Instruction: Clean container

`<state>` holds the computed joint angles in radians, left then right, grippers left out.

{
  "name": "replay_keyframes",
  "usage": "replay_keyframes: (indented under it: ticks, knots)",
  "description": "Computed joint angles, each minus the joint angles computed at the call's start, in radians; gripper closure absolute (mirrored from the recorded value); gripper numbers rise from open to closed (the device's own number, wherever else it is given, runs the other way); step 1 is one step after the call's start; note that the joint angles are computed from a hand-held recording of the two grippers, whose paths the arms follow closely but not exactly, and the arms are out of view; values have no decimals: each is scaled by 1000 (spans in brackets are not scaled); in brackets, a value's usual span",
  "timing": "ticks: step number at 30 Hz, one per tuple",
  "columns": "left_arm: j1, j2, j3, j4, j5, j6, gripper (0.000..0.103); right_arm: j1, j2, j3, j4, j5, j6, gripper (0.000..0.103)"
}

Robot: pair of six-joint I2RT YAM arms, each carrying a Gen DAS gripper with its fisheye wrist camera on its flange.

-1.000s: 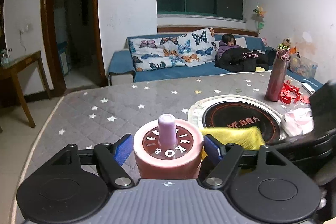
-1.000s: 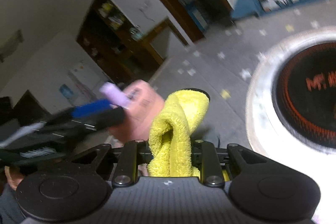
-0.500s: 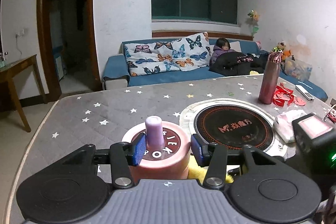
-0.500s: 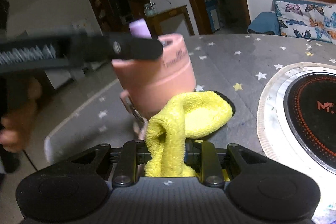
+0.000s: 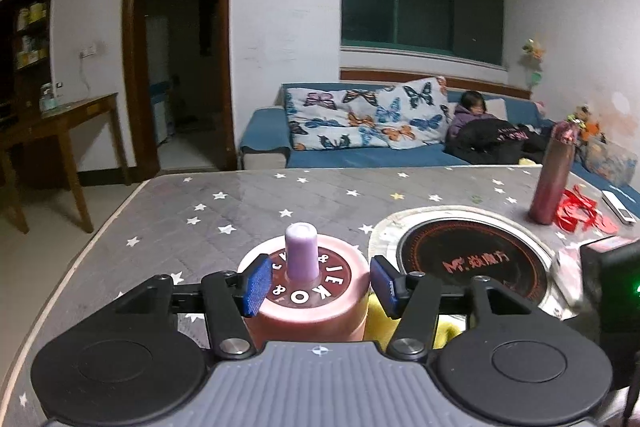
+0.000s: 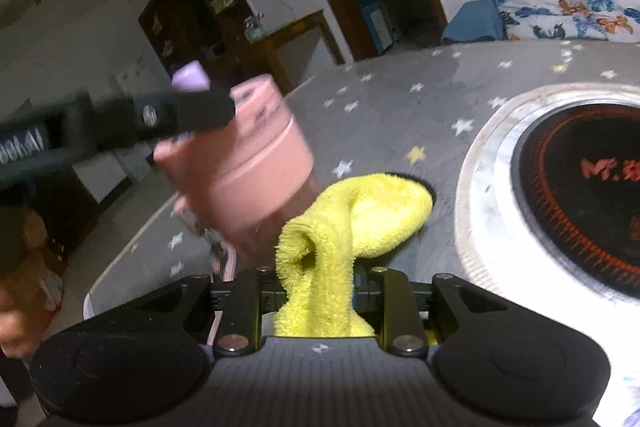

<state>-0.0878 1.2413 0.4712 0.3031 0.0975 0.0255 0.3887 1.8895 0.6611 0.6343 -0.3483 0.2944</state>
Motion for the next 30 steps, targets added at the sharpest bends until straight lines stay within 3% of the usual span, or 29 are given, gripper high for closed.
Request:
replay_keyframes:
  ticks: [3,6,11,12,16,25,30]
  knots:
    - [-4,9,-13,35,-2,6,53,-32,-27,-7,19,-22,28,82]
    - [12,6,-18,36,33,43,53,-65,-38,12,27,-56,57,82]
    - [118,2,13,-38,204,128,58,-108,-11,85,43,-133,121,82]
    - [142,11,29,-58,237,147,74,-114,4,105,51,-150,141,81]
    - [227,41,76,-122,365,214,79,-130,64,179,89,-208,222,81]
    - [213,19,42,-86,344,234,81,-158,284,356,121,-307,453,81]
    - [214,12,27,-64,329,208,79,-170,395,440,70,-334,485,81]
